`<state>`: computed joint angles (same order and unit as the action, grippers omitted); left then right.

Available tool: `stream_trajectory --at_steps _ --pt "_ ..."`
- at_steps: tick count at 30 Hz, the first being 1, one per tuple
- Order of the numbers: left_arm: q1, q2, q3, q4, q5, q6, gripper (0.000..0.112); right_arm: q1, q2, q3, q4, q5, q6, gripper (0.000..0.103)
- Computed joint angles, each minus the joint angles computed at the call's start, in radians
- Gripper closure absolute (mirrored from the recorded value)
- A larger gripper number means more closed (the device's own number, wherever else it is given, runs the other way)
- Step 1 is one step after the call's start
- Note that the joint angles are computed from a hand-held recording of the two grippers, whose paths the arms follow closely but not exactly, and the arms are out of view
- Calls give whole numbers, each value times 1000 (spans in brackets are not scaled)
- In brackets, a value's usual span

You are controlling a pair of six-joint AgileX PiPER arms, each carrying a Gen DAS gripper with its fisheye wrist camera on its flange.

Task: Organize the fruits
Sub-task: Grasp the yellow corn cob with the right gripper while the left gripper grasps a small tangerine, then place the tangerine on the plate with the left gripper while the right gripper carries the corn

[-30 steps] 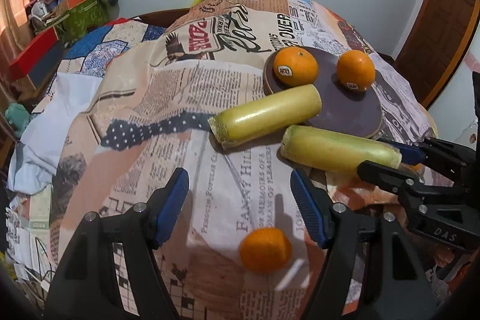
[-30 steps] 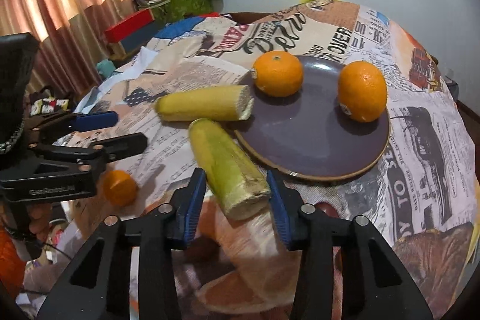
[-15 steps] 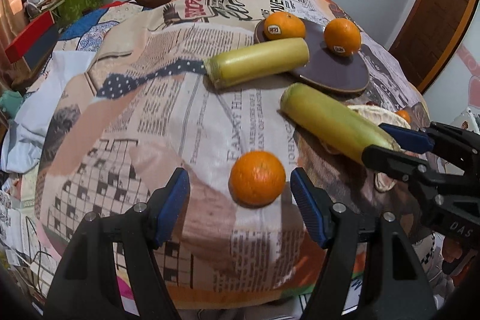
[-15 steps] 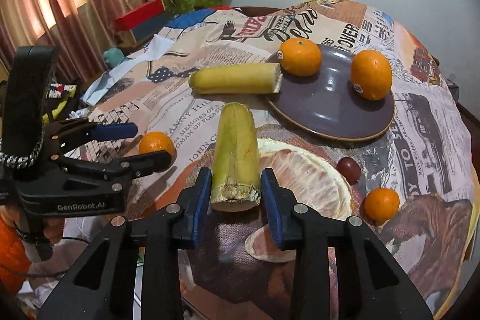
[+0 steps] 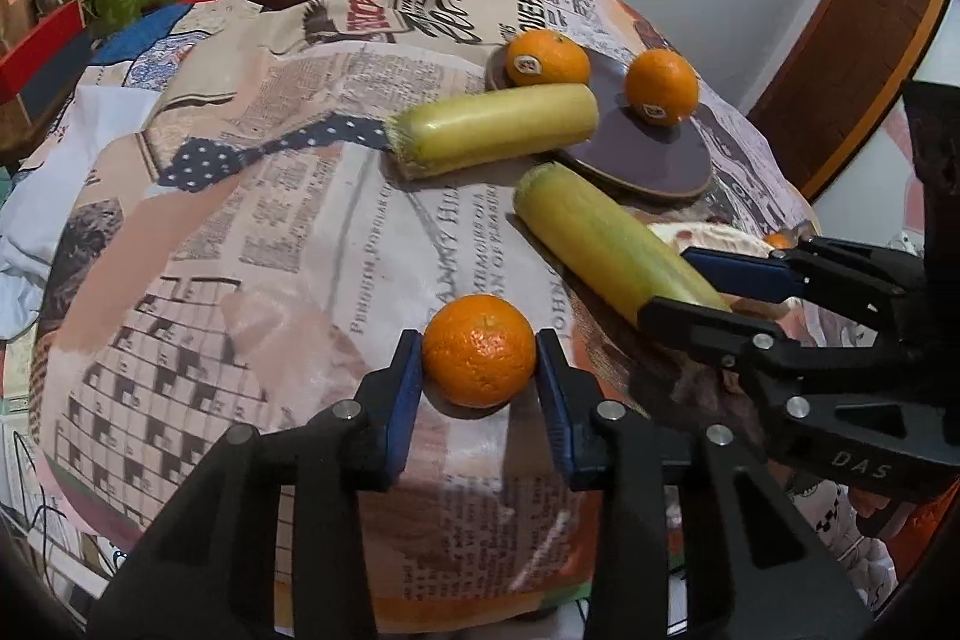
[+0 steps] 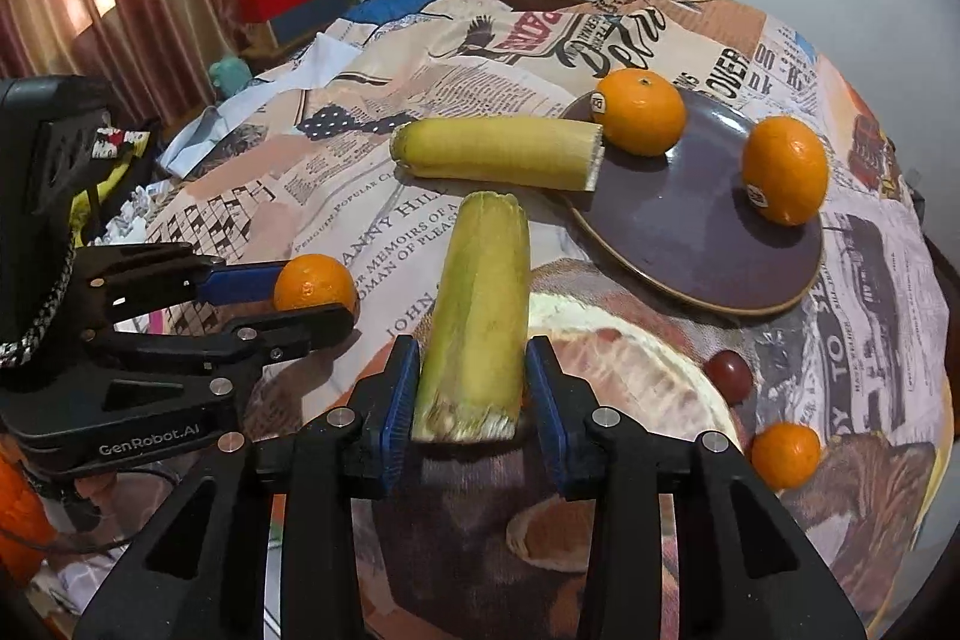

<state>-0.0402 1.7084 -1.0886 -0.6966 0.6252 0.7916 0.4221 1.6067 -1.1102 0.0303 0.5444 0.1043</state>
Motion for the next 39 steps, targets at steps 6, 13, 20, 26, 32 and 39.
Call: stream_trajectory --at_steps 6,13,20,26,32,39 --pt "41 5 -30 -8 -5 4 75 -18 68 -63 69 15 -57 64" --pt "56 42 -60 0 -8 -9 75 -14 150 -137 95 35 -70 64" --pt "40 41 -83 18 -11 -38 75 -28 123 -113 137 21 -108 65" --pt "15 4 -102 27 -13 -66 75 -65 43 -78 220 15 -190 67" --pt "-32 -26 -134 54 -19 -111 75 -118 -49 -32 310 -7 -266 67" --pt "-104 -15 -199 108 -23 -183 75 -152 -145 12 224 -52 -206 68"
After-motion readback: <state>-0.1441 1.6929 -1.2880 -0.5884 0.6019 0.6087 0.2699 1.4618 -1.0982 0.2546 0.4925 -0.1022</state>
